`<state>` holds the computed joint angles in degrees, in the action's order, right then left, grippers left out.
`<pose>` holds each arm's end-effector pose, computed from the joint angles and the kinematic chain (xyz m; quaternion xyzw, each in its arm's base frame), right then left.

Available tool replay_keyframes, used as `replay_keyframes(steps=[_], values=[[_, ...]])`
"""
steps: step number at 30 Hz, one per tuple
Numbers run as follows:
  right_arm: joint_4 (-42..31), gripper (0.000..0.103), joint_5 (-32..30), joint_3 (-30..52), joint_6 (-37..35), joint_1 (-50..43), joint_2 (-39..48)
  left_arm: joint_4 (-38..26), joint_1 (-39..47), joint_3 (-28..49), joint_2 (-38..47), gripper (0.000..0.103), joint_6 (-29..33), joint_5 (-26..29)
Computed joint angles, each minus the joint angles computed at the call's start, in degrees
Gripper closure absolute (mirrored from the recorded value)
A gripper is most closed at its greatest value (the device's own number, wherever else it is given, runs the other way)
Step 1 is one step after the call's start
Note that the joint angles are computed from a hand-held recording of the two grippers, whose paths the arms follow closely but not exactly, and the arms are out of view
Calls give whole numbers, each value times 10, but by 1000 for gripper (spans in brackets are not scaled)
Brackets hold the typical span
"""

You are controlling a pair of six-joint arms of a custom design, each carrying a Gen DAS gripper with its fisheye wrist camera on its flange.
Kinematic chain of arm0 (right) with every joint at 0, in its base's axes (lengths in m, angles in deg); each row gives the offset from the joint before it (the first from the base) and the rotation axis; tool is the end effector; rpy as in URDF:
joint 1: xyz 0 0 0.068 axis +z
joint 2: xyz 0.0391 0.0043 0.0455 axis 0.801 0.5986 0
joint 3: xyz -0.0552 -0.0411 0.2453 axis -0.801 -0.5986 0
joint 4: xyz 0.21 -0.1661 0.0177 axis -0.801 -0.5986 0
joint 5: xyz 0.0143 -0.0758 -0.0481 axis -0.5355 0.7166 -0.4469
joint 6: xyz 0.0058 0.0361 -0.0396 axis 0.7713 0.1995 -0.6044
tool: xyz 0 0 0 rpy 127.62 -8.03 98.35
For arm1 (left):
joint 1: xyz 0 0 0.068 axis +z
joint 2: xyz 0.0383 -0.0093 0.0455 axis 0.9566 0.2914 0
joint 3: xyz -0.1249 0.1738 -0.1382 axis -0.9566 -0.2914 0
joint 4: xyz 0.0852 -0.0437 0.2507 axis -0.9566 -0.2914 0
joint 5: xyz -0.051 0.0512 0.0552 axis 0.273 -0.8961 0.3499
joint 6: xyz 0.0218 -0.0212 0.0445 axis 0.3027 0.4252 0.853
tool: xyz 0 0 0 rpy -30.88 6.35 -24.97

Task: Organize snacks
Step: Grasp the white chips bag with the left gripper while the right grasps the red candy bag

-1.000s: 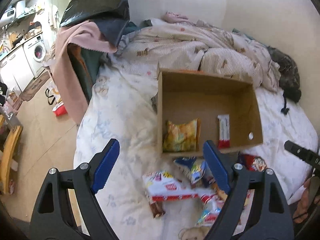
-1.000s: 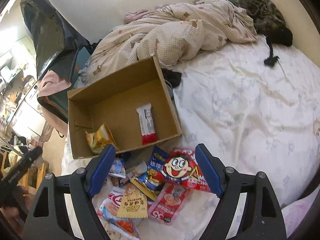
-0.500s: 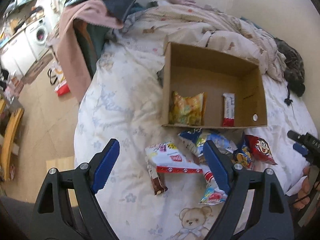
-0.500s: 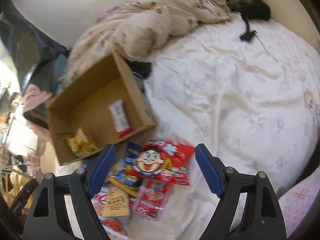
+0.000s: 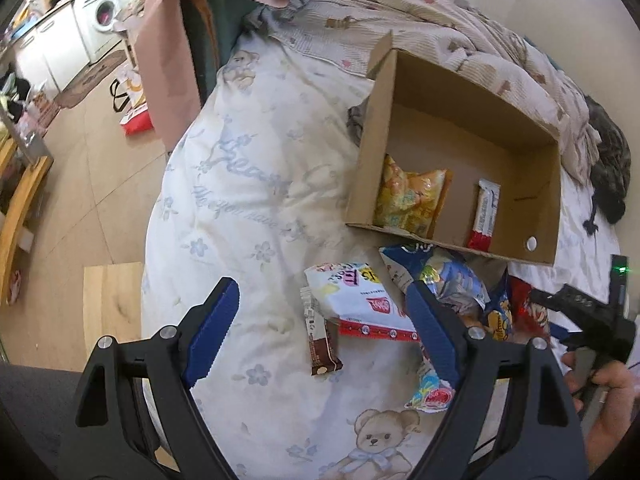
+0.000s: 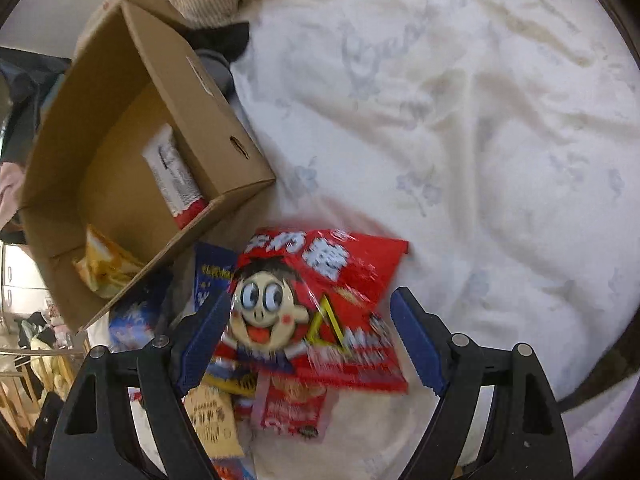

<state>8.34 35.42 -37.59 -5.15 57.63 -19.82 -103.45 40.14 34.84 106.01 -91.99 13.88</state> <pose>0.2193 0.0243 0.1781 0.2781 0.9434 0.1514 0.0990 0.2129 -0.1301 0.2662 -0.0608 0.9688 -0.0556 0.2336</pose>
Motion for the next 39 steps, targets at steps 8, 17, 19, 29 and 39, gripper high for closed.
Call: replay_keyframes(steps=[8,17,19,29,39], values=[[28,12,29,6,-15,24,88,-2,56,-16,3,20,-3,37],[18,33,4,-42,-29,-5,-22,19,38,-7,64,20,-2,118],[-5,33,10,-49,-37,-10,-72,20,26,7,89,20,-4,117],[-114,33,-17,1,-76,3,-200,35,13,68,230,22,4,114],[-69,33,-13,4,-42,59,-167,58,7,27,152,75,8,113]])
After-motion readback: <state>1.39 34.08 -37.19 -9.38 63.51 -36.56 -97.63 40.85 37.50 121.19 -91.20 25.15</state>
